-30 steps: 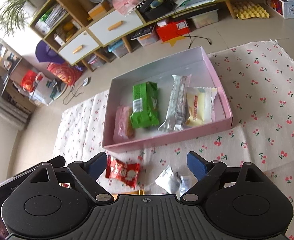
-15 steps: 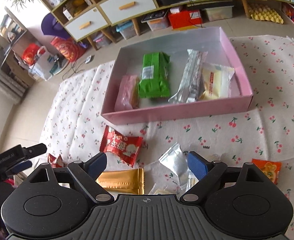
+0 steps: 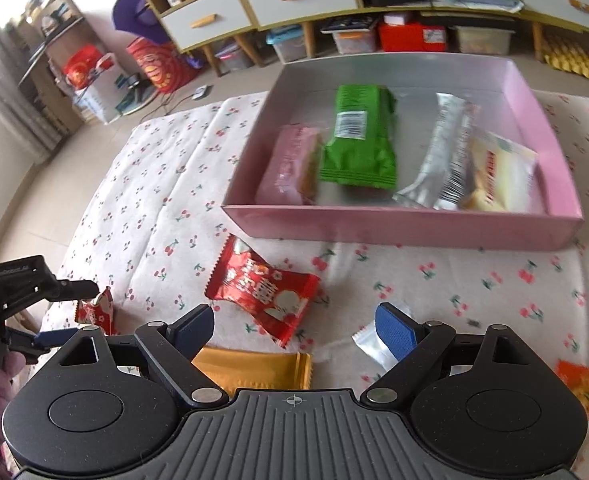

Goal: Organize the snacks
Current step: 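Lower the left tool onto a red candy while the right tool approaches another red candy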

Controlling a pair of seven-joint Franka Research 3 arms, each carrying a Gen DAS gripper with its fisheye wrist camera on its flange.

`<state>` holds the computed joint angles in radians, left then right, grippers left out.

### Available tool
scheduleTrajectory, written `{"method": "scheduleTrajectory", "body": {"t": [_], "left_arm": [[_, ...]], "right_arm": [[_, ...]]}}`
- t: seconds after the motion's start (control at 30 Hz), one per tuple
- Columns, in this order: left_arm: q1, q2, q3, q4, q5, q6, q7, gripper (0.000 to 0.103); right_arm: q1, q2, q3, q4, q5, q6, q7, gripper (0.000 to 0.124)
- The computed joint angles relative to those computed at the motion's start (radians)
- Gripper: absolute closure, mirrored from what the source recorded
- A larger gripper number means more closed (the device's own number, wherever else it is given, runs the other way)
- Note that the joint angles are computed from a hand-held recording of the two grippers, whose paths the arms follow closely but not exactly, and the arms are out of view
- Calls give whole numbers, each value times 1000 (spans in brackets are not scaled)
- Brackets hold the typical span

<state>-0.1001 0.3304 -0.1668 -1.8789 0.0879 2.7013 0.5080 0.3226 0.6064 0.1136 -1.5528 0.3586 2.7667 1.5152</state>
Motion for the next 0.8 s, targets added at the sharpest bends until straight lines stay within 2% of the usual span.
{"method": "scheduleTrajectory", "body": {"t": [0.17,0.23,0.3,0.43,0.53,0.57,0.7,0.8], "left_arm": [[-18,12,16,11,35,-3,-45,46],[-31,15,29,19,70,-9,-65,46],[-39,21,36,30,105,-16,-72,50],[-52,42,37,72,169,-52,-29,52],[-55,54,28,93,195,-55,19,59],[-52,56,23,95,194,-48,40,61],[-36,70,-9,106,151,-38,146,62],[-43,76,-12,112,146,-34,197,62]], "right_arm": [[-11,35,23,35,6,3,-61,34],[1,47,15,44,-6,13,-72,34],[16,57,1,49,-25,26,-78,34],[46,70,-31,56,-64,36,-56,36],[59,76,-42,51,-86,63,-45,37],[59,75,-40,45,-91,76,-47,39],[58,73,-29,32,-106,98,-72,48],[48,72,-12,27,-103,100,-104,66]]}}
